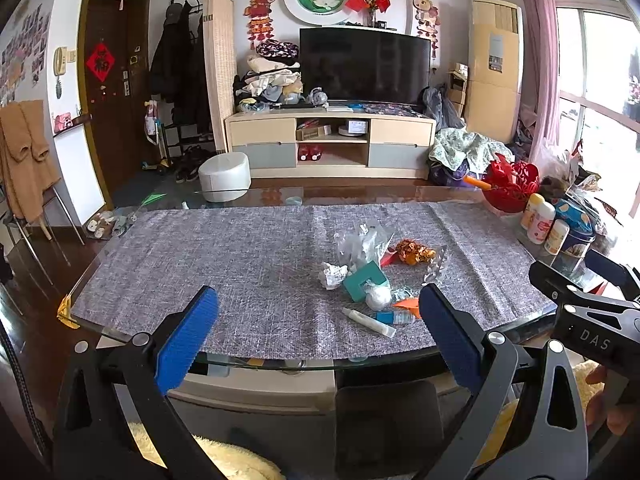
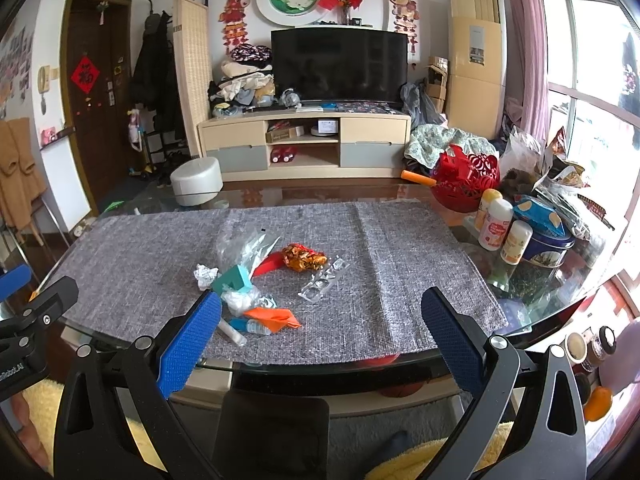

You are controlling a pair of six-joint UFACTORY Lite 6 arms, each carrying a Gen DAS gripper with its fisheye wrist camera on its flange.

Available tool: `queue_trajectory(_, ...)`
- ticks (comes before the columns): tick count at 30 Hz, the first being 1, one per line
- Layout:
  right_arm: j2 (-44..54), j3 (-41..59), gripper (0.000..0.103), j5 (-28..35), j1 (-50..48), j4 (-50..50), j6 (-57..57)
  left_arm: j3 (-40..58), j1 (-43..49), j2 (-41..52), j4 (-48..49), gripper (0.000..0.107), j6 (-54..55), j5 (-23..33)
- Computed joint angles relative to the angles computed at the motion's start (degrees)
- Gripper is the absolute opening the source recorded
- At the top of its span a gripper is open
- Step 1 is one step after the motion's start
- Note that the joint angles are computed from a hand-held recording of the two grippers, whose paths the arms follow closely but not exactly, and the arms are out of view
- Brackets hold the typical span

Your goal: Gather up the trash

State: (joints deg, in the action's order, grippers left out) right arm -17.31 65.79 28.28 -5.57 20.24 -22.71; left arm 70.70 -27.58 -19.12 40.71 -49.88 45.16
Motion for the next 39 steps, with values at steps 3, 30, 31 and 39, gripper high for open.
queue_trajectory(3, 0.07, 0.15, 0.100, 0.13, -0.11, 0.27, -0.26, -0.68, 0.34, -0.29, 0.15, 0.095, -0.12, -0.58)
queue_trajectory(30, 3.05, 0.62, 0.100, 0.00, -1.58, 1.48, -1.45, -4.73, 4.67, -1.14, -1.30, 0.095, 0.91, -3.85)
queue_trajectory(31, 3.55, 0.78, 0.100, 0.22, -1.81, 2.07, -1.84, -4.82, 5.06, -0.92, -1.62, 0.095, 1.12, -4.01)
queue_trajectory(39, 9.35, 2.24, 0.100, -0.50, -2.14, 2.76, -2.66, -6.40, 9.38, 2.20, -5.47, 0.095, 5.14, -7.81)
